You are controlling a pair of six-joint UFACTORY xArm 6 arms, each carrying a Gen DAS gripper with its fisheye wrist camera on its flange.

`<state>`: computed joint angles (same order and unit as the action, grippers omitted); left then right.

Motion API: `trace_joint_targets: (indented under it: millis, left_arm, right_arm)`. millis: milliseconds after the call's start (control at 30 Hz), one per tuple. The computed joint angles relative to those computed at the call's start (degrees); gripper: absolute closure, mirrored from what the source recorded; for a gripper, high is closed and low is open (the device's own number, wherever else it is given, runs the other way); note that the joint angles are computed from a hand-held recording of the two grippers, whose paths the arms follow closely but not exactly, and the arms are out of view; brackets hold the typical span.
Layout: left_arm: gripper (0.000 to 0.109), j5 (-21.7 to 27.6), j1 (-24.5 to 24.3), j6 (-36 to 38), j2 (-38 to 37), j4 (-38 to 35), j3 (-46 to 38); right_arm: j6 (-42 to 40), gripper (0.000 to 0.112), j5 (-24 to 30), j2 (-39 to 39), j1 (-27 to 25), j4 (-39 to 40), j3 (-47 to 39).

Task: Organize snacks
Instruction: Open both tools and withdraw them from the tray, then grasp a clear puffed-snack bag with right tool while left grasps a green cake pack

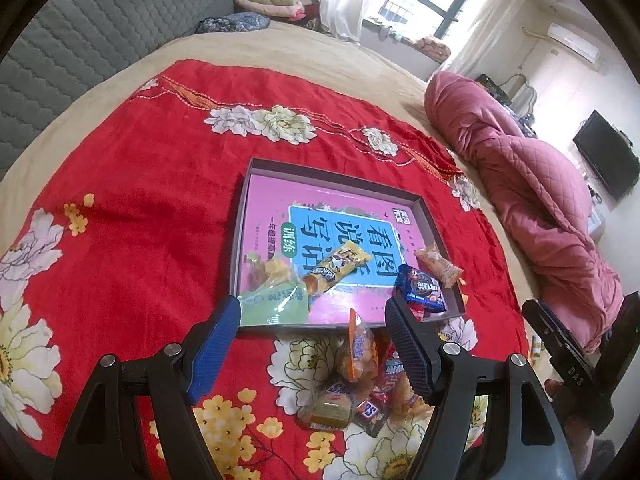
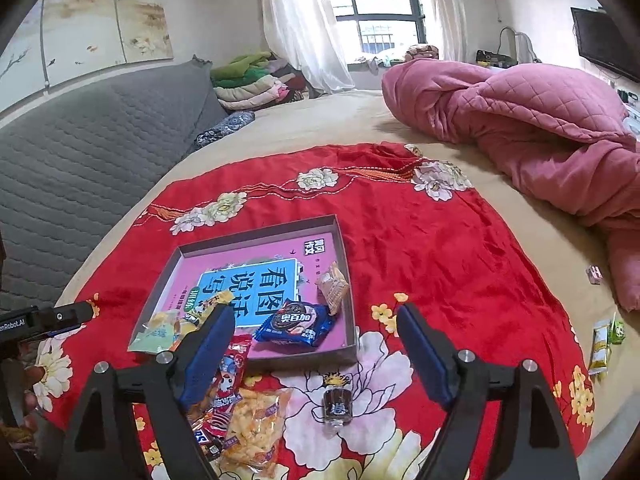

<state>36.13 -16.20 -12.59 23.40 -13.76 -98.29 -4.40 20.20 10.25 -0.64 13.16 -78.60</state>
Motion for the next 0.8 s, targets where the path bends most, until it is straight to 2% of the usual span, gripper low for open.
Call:
trace_joint_targets:
  millis: [800]
  left_arm:
    - [0.032, 1.9, -1.3, 1.9, 0.0, -2.7, 1.2]
  right_arm:
    - [-1.7, 0.029, -0.3, -0.8, 0.8, 1.9, 1.8]
